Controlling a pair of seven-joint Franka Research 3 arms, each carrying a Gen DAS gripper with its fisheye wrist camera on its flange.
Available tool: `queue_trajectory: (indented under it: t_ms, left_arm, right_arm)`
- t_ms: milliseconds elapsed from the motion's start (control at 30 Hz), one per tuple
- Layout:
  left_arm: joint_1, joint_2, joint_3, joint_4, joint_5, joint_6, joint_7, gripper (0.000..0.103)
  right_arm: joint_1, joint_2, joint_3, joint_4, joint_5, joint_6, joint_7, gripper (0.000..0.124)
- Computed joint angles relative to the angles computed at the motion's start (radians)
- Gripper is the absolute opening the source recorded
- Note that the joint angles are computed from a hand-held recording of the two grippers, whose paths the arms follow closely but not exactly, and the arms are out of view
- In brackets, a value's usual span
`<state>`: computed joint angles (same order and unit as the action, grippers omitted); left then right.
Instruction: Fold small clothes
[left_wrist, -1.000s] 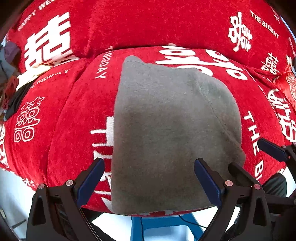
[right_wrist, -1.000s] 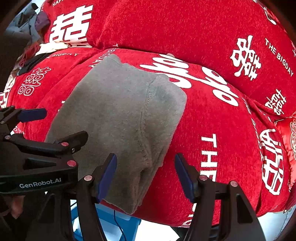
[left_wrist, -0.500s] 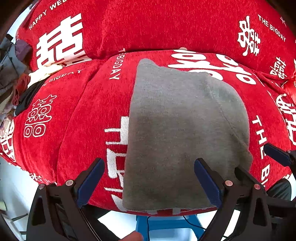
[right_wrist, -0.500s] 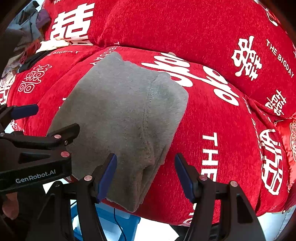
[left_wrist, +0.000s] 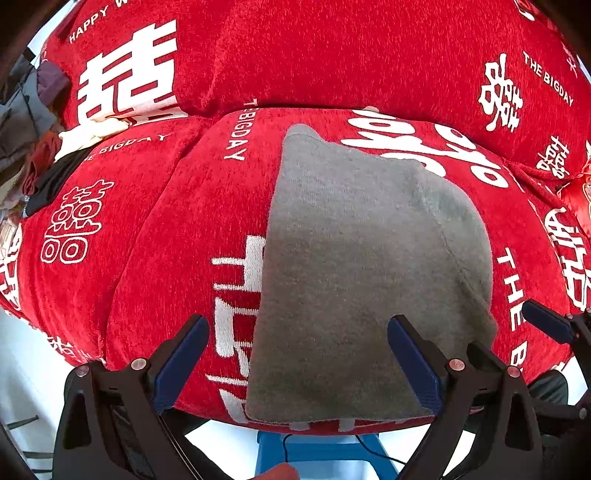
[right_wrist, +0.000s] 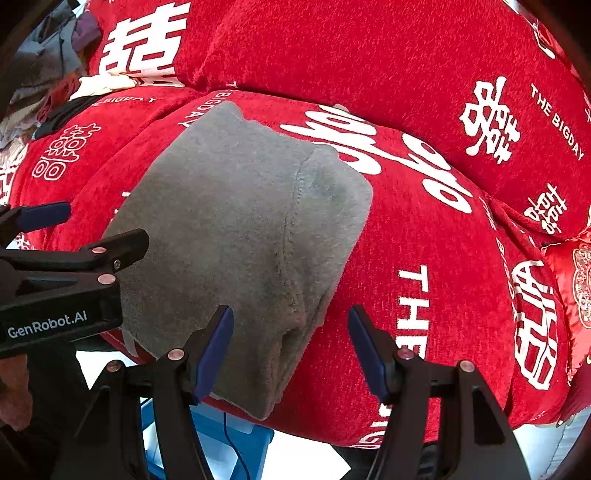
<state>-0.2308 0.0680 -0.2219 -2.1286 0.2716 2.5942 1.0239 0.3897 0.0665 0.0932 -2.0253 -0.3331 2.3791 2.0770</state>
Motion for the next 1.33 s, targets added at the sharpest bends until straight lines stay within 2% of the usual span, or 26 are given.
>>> queue_trajectory:
  t_ms: [467, 1333]
  left_arm:
    - [-0.006, -0.004, 0.000, 0.005, 0.024, -0.016, -0.018, 0.098]
    - [-0.069, 0.047, -0.019, 0.112, 0.166, -0.170, -0.092, 0.098]
  right_arm:
    - [-0.005, -0.008, -0.001, -0.011, 0.006, 0.016, -0.009, 0.068]
    - [-0.071, -0.071, -0.013, -0.154, 0.151, 0.203, -0.078, 0.068]
